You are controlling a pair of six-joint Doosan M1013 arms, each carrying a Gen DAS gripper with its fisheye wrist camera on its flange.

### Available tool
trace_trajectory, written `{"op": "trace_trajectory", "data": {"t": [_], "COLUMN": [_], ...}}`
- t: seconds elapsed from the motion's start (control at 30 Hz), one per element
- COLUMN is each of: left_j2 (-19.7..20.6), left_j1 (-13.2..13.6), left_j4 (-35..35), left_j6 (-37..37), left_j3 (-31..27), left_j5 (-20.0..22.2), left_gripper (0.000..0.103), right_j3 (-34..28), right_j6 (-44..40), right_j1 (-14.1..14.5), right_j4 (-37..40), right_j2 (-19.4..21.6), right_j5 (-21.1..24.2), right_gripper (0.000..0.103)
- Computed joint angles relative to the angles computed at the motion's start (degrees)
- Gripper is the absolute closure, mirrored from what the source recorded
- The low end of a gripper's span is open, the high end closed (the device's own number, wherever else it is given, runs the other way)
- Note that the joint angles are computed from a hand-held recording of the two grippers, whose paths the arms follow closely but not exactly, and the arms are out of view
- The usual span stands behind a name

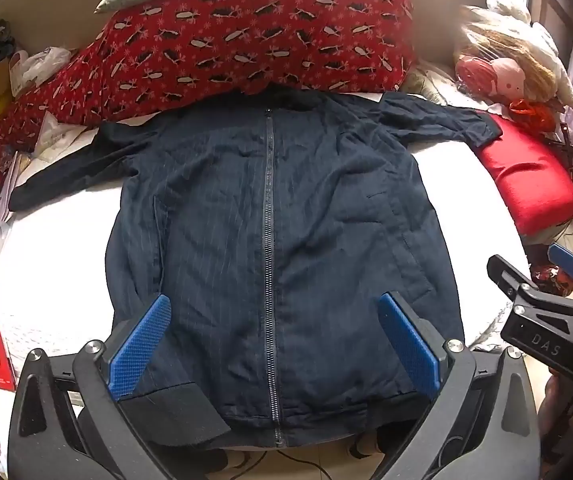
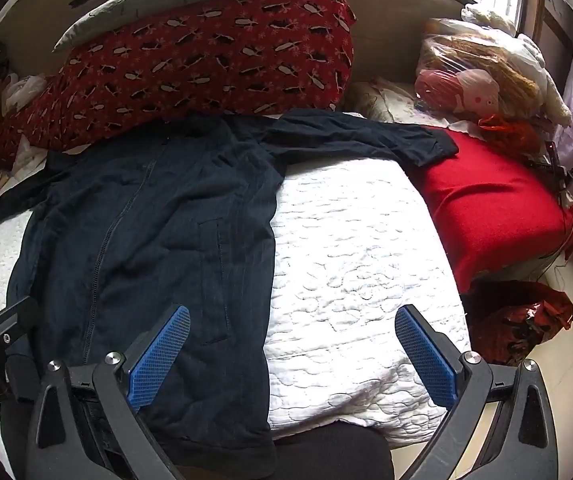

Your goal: Fold large clothes

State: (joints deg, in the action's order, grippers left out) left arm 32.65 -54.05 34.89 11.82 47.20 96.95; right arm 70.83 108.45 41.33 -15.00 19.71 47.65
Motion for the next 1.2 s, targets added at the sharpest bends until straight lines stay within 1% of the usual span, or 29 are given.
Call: {"op": "trace_trajectory", "data": {"t": [0.37,0.47,0.73,0.93,0.97,1.1,1.13,1.2], "left_j2": [-0.2,-0.3,-1.2,-2.3,-2.5,-3.5,-3.7,-4.1], "left_j1": [0.0,0.1,0.2,0.3,0.3,0.3,0.3,0.3], "left_j4": [-0.4,-0.5,-0.9,-1.6,-1.7,-1.8,-1.8,-1.9], "left_j6": [-0.5,-0.8,-1.8,-3.6,-3.8,-5.2,-5.5,-6.3], "left_j3": [0.3,0.6,2.1,4.3,4.7,6.4,6.7,7.5], "left_j5": [-0.3,-0.4,-1.0,-1.6,-1.6,-1.7,-1.6,-1.7], "left_gripper": [0.0,0.0,0.0,0.0,0.0,0.0,0.0,0.0], "right_j3": [0.4,0.0,-0.5,-1.0,-1.7,-2.0,-1.8,-1.6], "right_j6": [0.3,-0.4,-0.5,-2.3,-3.1,-3.9,-3.7,-4.0], "right_j1": [0.2,0.0,0.7,1.1,1.1,0.9,1.0,1.0], "right_j4": [-0.4,0.0,-0.7,-1.3,-0.8,0.8,0.6,1.2], "right_j2": [-0.4,-0.3,0.3,0.8,1.1,1.4,1.3,1.2], "right_j5": [0.2,0.6,1.6,3.0,4.6,4.7,3.9,3.5], "right_gripper": [0.001,0.001,0.001,0.001,0.001,0.001,0.001,0.001]}}
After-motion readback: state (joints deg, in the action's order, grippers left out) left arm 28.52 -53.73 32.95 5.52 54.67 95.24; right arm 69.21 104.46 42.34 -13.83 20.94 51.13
